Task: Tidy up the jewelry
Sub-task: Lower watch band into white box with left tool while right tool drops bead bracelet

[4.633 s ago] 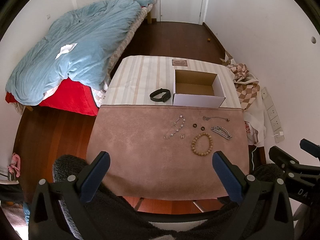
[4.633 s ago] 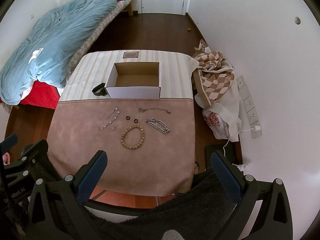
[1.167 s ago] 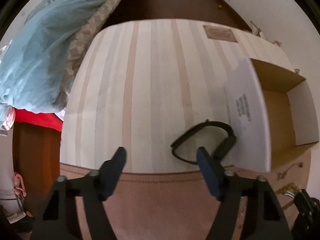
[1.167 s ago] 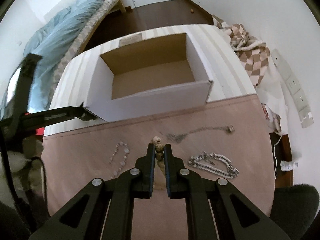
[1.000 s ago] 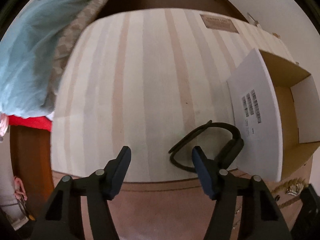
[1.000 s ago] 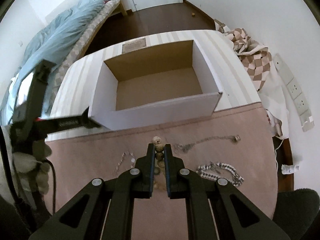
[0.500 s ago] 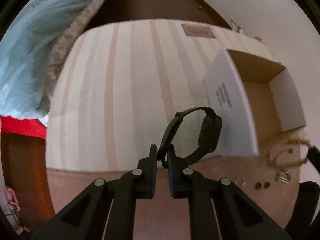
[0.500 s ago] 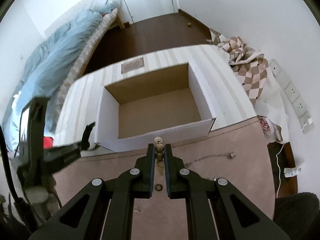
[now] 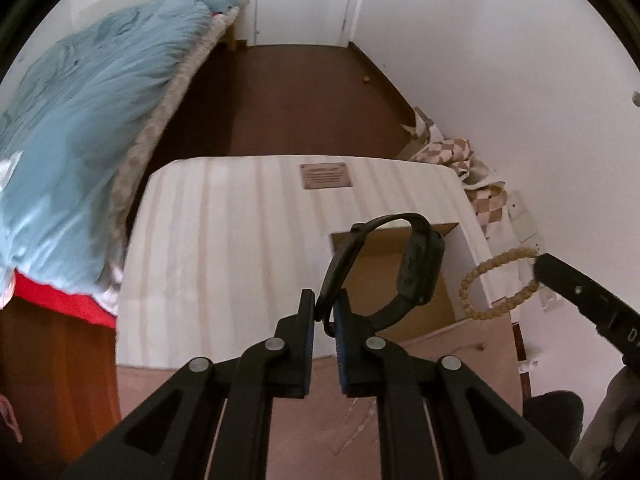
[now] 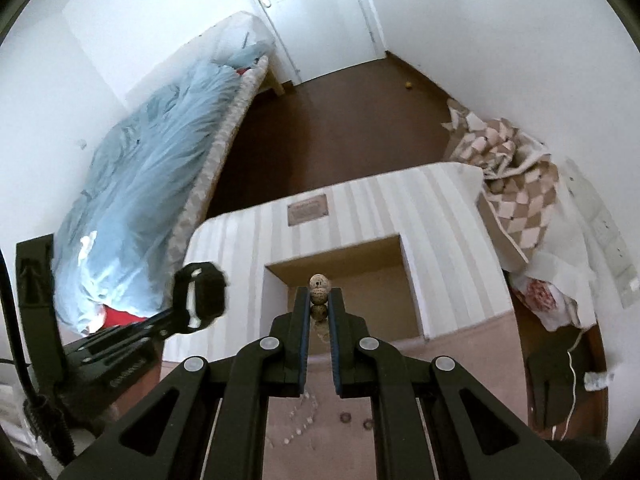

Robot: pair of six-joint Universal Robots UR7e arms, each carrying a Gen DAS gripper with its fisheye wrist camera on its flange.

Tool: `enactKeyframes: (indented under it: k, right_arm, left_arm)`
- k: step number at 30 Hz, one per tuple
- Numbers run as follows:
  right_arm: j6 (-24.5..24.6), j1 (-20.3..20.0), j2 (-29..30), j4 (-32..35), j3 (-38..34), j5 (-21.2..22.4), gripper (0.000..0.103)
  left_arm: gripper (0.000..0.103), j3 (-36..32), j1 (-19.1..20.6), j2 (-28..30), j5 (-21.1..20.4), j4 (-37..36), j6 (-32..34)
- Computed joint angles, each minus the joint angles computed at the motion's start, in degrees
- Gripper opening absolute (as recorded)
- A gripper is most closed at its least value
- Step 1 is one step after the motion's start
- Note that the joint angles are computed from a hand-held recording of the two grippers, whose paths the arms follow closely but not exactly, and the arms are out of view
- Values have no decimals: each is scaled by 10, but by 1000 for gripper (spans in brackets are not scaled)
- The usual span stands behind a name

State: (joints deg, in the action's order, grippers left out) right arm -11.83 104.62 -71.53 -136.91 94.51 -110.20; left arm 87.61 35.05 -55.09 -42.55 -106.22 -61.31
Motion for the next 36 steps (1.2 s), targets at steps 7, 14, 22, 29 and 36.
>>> enactKeyframes:
  k: [7,14,22,29,36]
  right_arm:
    - [3,-27,59,68,-71,11,9]
    - [-7,-42,94,129,-115,8,10]
    - [-65,-27,90,102,-98,-45,89]
    - [-117,-5,78,-10,-31,-173,94]
    - [-98,-6,60,-12,-11,-191,96]
  left_arm:
    - [7,-48,46,49,-51,-31,40]
    - [16,-96,66,80,-81,-5,32]
    - [69,-110,41,84,-14,47,5]
    - [103,-99,10,77,49,206,-130]
    - [103,-66,-8,56,55,268,-223]
